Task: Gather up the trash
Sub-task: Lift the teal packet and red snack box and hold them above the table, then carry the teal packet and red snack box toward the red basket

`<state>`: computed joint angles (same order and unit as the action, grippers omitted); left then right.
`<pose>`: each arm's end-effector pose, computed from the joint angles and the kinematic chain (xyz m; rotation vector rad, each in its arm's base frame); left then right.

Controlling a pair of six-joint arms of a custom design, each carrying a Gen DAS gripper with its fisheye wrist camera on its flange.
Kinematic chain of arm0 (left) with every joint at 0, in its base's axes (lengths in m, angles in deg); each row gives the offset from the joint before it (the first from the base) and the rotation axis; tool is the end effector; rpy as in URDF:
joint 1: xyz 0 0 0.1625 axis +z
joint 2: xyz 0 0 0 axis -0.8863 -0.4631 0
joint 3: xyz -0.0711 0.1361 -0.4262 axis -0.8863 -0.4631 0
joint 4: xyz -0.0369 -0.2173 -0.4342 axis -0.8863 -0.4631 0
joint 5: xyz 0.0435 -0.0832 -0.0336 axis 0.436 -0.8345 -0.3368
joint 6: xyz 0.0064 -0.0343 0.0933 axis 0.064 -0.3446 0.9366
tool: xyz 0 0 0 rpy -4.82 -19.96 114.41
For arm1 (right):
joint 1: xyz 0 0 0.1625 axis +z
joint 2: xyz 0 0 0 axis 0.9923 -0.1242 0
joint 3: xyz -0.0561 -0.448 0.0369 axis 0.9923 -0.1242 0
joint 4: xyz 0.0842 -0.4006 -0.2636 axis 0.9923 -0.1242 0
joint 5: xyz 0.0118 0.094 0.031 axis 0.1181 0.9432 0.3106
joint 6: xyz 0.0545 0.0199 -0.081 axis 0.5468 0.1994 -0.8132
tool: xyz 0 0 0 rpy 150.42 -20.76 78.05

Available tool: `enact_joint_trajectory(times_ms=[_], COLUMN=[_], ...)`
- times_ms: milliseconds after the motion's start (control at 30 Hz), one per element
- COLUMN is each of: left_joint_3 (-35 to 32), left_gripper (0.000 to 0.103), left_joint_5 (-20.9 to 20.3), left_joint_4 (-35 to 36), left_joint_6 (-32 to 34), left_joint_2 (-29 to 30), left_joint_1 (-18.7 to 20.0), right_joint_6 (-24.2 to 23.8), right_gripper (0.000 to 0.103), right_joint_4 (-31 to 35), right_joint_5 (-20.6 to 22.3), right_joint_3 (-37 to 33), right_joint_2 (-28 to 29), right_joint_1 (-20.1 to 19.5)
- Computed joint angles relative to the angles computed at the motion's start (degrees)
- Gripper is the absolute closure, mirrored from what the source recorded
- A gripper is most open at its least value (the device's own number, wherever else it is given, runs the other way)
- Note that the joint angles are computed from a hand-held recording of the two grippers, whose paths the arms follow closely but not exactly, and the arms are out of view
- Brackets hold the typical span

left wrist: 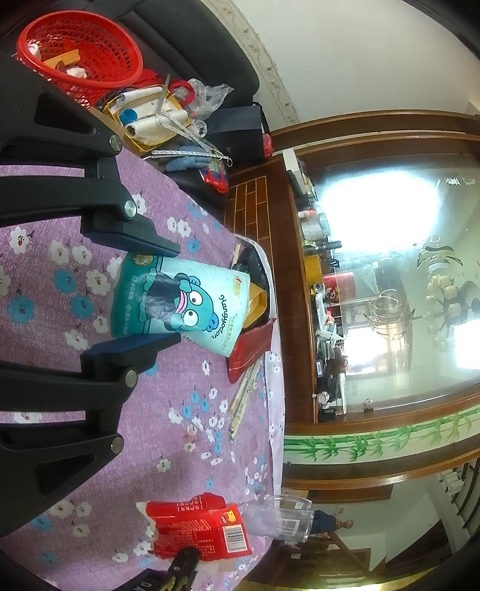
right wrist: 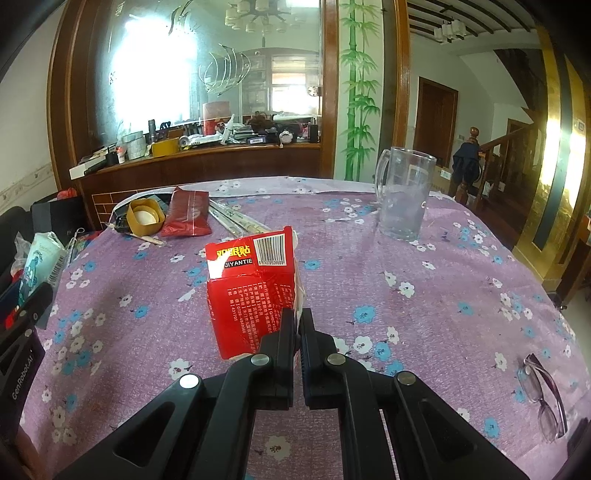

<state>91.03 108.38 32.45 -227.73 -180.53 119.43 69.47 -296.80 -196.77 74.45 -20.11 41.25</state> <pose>0.0290 -0.3671 0.3015 0.2872 1.8036 -1.2278 0.3524 -0.4144 -0.0937 0.5641 -2.1946 1.0593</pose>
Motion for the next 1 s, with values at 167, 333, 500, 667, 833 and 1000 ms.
enact_joint_trajectory(times_ms=[167,333,500,667,833,1000], left_joint_3=[1.0,2.7,2.0,2.4,2.6,2.0], left_gripper=[0.064,0.064,0.064,0.064,0.064,0.064], left_joint_5=[-3.1,-8.0,-11.2,-14.4,-17.8,-21.0], left_joint_4=[5.1,10.5,22.7,29.8,37.0,43.6], left_joint_6=[-2.9,-5.0,-16.0,-20.6,-25.2,-29.3], left_joint_2=[-3.5,-8.7,-11.7,-16.7,-21.2,-25.9], left_joint_1=[-4.4,-8.6,-9.9,-11.5,-13.3,-14.5], right_joint_6=[1.1,1.2,3.6,4.9,6.5,7.1], right_gripper=[0.099,0.099,0.099,0.099,0.099,0.099], right_joint_4=[0.6,0.7,3.3,5.3,8.4,12.2], right_joint_5=[-0.4,-0.5,0.5,0.8,1.5,2.0], right_joint_3=[0.2,0.7,1.6,1.3,-0.1,-3.2], right_joint_2=[-0.6,-0.8,-1.0,-0.2,1.2,3.7], right_joint_1=[1.2,3.5,6.4,9.5,11.9,15.0])
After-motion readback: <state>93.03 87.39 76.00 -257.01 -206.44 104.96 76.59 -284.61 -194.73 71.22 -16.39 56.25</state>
